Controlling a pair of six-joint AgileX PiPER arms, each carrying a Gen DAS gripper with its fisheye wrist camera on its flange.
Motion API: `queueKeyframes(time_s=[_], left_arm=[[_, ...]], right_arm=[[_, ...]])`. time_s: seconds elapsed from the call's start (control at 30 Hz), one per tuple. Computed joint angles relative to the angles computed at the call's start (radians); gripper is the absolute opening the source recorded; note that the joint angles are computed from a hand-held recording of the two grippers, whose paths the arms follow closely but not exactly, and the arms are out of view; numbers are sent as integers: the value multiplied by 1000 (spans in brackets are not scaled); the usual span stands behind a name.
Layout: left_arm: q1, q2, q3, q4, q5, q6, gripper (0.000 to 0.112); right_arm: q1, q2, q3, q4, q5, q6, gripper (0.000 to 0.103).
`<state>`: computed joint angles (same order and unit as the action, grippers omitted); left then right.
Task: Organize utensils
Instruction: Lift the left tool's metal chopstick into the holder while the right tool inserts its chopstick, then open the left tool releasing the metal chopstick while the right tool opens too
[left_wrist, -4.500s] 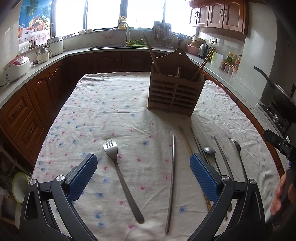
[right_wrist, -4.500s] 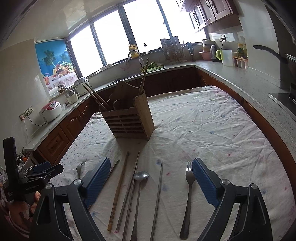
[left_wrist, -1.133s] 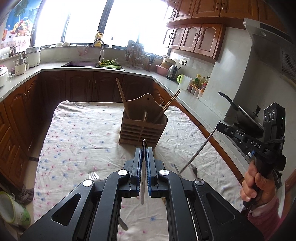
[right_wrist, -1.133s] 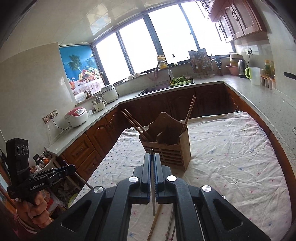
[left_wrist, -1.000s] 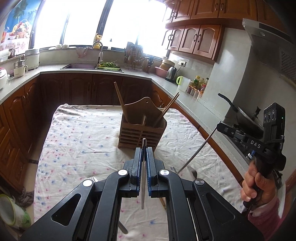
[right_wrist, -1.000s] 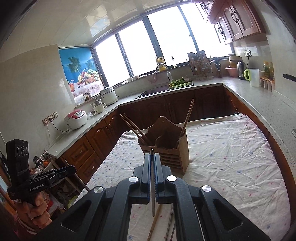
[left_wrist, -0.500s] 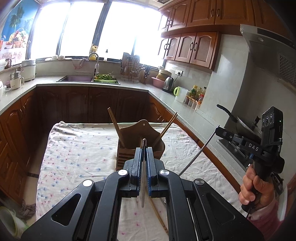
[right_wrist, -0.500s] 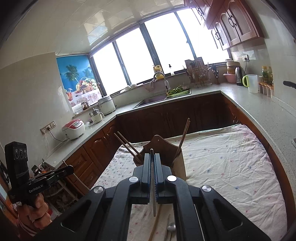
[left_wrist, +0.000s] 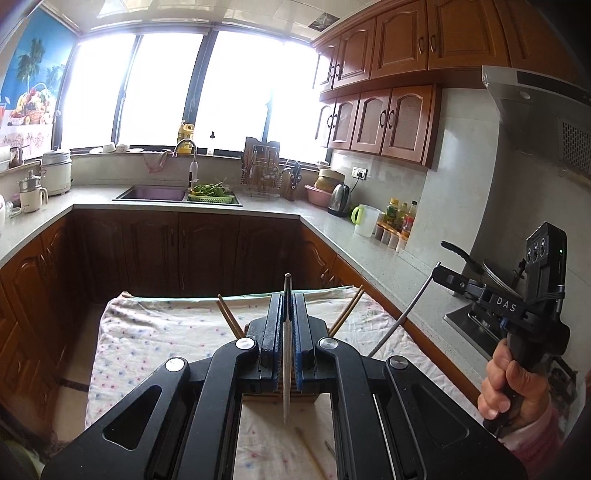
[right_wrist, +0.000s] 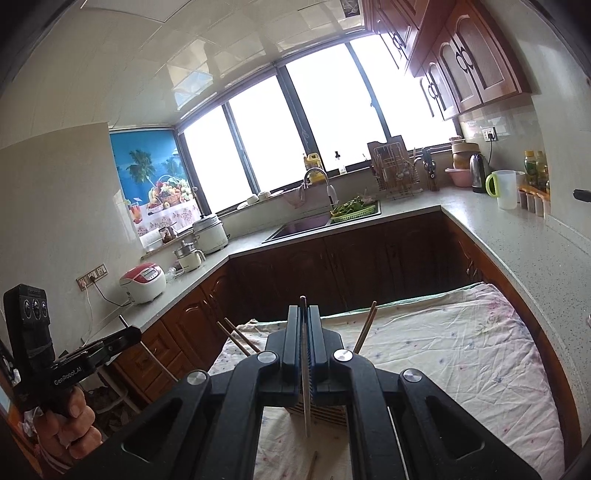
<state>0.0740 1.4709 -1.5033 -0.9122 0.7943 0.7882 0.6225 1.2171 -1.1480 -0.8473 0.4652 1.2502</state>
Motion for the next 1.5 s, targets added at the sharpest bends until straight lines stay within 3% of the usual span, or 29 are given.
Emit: queueKeyframes(time_s=[0.53, 0.7, 1.0, 1.2, 1.5], left_arm=[[-39, 240, -294, 31, -88, -159, 4], [-61, 284, -253, 19, -161, -144, 4], [-93, 348, -149, 16, -248, -112, 4], [-101, 380, -110, -12, -229, -55, 4], [-115, 394, -134, 46, -209, -99, 4]], right_arm=[[-136, 155, -169, 70, -68, -120, 3], [-171, 204, -170, 80, -111, -112, 3], [-203, 292, -75, -45, -207, 103, 3], [-227, 337, -33, 34, -254, 76, 0], [-265, 369, -19, 288, -280, -135, 0]])
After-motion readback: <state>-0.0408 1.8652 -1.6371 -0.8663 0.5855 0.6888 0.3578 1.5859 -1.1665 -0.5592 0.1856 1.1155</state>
